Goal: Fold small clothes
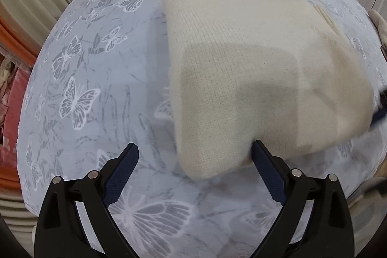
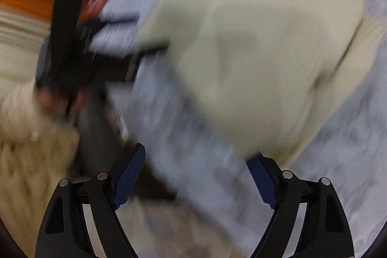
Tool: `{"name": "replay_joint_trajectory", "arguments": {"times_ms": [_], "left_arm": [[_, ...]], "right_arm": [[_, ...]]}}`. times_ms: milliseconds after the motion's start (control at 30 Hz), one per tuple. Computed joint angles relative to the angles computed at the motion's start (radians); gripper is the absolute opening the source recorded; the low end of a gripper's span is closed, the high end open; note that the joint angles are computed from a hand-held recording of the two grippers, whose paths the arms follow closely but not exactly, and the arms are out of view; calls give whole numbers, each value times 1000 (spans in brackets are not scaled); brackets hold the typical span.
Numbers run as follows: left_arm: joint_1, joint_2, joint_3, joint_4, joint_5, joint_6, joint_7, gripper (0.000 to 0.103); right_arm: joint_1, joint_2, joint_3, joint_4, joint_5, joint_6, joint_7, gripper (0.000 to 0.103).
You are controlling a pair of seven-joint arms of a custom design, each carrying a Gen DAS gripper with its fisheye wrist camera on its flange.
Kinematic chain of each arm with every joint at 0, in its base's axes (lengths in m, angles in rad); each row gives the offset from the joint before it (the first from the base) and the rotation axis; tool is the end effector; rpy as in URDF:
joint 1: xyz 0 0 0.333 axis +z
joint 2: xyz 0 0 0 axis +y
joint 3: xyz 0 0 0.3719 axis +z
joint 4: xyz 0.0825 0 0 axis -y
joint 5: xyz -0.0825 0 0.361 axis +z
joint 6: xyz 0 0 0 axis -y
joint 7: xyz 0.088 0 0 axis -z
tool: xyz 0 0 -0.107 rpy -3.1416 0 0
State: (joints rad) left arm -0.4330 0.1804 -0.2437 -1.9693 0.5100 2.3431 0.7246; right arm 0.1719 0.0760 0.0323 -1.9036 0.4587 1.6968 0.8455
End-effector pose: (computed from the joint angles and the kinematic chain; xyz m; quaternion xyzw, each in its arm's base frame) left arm 0.4795 -0.3650 0.4718 -0.6406 0.7408 -0.0947 0.1789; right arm 0.5136 0.1489 0.5116 -0.8958 0.3607 0.2293 0.1220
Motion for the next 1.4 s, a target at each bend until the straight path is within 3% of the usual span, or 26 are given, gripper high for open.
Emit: {"name": "replay_joint_trajectory", "arguments": {"times_ms": [67,133,233,300,333,367,433,500,567,600,633,667,733,800,867,933,1100,1233,1300,1400], "left_arm": [[3,-5,0,-10,-7,16,-6,92],[3,-10,-1,-15,-9,25,-12,92],[4,-26,-5,-34,-15,53,-19,91],[2,-38,-8,-42,-12,66,-33,91],[0,-42,-11,-42,-11,66,-36,91],[0,-43,-13,-41,-13,67,-35,91],[-2,-50,-18,-36,-17,63,-26,91],[-7,-59,-21,-32,3,54,-27,91],[-8,-72,-22,-34,27,56,-32,91],[-6,-77,-23,-35,29,58,-29,91],[-4,-79,-23,-33,29,57,-29,91],[-1,-81,-24,-33,27,57,-29,91],[6,-84,-23,-35,13,70,-32,91],[15,-86,-22,-42,-5,94,-36,91],[18,-81,-23,-43,-15,99,-41,91],[19,-65,-26,-37,-45,94,-34,91],[10,-47,-26,-29,-89,75,-12,91],[2,-70,-23,-45,-52,77,-36,91],[4,-75,-24,-48,-52,78,-42,91],[3,-79,-28,-47,-47,74,-52,91]], "right_arm": [[-3,-46,-9,-61,-61,45,25,73],[-25,-102,-32,-115,9,107,46,73],[-45,-214,-67,-219,282,347,64,73],[-38,-227,-82,-247,468,453,75,73],[-13,-220,-86,-259,572,550,112,73],[-18,-206,-57,-263,606,625,157,73],[-1,-158,-32,-246,592,728,252,74],[20,-97,-4,-228,488,806,410,74],[37,-45,11,-197,324,842,566,63],[42,-32,13,-190,258,837,611,35],[65,-27,1,-192,184,839,651,18],[54,-36,24,-208,181,875,645,15],[58,-105,29,-254,295,953,549,10],[70,-171,10,-306,408,998,489,10],[61,-175,8,-353,309,1030,591,10],[61,-125,-4,-372,277,985,642,11],[96,-163,-1,-430,635,1120,408,24],[148,-252,-4,-497,777,1248,291,26],[161,-294,-15,-525,771,1227,321,28],[177,-318,-21,-548,775,1190,406,43]]}}
